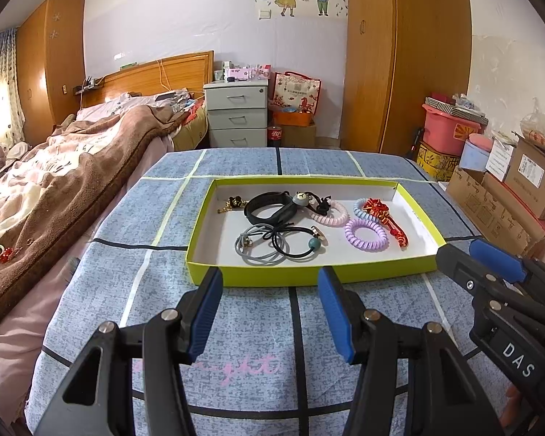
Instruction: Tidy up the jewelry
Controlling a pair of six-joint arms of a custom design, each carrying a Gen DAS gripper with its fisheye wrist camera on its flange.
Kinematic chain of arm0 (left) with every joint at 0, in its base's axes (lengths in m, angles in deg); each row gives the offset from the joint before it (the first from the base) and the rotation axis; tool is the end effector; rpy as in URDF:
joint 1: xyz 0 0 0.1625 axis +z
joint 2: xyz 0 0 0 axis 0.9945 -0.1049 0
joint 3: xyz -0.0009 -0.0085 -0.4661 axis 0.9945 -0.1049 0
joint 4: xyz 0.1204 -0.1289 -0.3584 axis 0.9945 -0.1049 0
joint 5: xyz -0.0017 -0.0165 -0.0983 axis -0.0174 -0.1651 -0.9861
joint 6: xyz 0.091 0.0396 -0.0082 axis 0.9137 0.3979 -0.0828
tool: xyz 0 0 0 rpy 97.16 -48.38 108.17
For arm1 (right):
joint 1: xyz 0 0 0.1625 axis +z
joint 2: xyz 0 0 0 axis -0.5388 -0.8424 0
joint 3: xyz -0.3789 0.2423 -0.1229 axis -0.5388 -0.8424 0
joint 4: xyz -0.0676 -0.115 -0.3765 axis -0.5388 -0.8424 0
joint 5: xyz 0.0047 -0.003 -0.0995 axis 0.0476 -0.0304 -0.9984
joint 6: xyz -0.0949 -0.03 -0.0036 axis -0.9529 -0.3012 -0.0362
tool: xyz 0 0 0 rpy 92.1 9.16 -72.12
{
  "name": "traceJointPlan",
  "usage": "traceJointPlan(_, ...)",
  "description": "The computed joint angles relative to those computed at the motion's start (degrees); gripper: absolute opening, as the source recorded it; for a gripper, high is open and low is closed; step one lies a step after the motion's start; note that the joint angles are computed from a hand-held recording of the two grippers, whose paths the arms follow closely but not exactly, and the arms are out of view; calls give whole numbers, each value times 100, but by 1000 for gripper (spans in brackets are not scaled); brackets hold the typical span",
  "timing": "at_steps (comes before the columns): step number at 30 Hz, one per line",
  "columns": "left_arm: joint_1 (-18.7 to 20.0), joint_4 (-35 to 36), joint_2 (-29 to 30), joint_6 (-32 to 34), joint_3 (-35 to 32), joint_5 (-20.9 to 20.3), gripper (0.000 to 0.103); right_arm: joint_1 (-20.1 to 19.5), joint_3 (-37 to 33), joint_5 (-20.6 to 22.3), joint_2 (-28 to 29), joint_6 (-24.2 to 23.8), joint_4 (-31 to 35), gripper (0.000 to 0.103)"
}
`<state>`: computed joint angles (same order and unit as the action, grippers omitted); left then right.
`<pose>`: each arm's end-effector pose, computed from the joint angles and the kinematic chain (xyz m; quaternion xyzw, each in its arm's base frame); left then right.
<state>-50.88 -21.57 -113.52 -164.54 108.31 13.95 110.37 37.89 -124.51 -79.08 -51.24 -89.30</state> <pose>-0.3848 -0.5243 -0.0865 -0.0596 0.7602 -0.4840 0.4294 0.0146 -0.6062 0.2756 0.4185 -0.8492 0.2801 0.1592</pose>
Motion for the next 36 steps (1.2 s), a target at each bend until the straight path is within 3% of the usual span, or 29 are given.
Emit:
traceJointPlan(24, -11, 15, -3, -13, -24, -16, 57, 16, 29, -35, -19, -1, 1, 46)
traceJointPlan(36, 8, -606, -13, 368, 149, -2, 57, 28, 42, -53, -21, 7, -7, 46)
